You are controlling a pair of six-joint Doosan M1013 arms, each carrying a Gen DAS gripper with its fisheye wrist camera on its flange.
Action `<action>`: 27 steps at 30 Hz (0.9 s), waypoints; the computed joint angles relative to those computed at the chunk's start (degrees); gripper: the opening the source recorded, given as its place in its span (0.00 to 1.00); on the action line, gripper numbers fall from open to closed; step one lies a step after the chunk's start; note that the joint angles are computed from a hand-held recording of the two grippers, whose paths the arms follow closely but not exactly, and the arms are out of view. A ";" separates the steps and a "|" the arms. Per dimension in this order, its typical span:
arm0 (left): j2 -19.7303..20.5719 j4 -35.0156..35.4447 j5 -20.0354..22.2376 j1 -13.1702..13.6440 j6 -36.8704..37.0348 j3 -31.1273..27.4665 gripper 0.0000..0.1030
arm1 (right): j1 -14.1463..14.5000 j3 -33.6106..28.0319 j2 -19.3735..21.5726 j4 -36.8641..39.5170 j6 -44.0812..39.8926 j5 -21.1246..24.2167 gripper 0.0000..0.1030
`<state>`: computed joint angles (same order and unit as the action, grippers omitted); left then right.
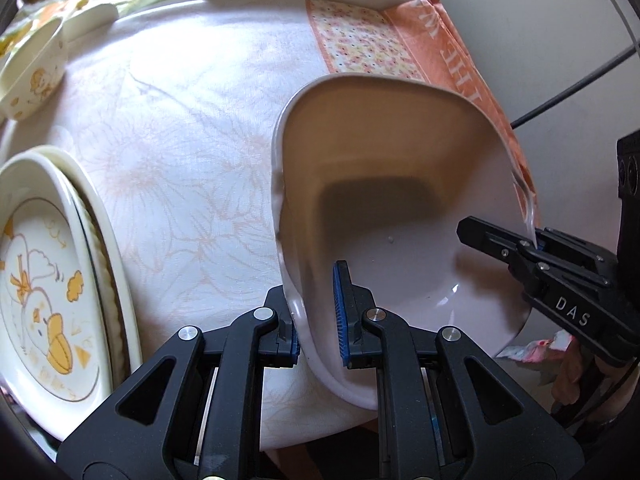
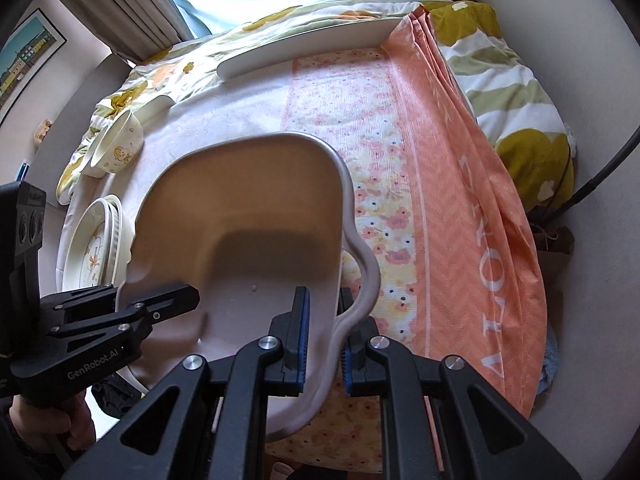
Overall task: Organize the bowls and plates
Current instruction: 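Lower the mauve basin onto the table and open the left gripper, then reach the left gripper to the cream dotted bowl rim and close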
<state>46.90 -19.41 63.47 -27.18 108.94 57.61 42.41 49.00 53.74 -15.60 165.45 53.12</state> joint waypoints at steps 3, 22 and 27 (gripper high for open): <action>-0.09 1.36 -0.32 -0.37 0.73 -0.24 0.16 | -0.02 0.05 -0.02 -0.62 0.91 0.36 0.12; -4.59 1.21 -6.20 1.45 2.58 2.00 0.91 | 1.42 3.98 -4.34 -15.20 14.65 -2.32 0.93; -6.63 0.41 -9.40 4.16 -0.44 1.55 0.93 | 2.30 -1.93 -2.96 -21.91 14.21 -2.57 0.99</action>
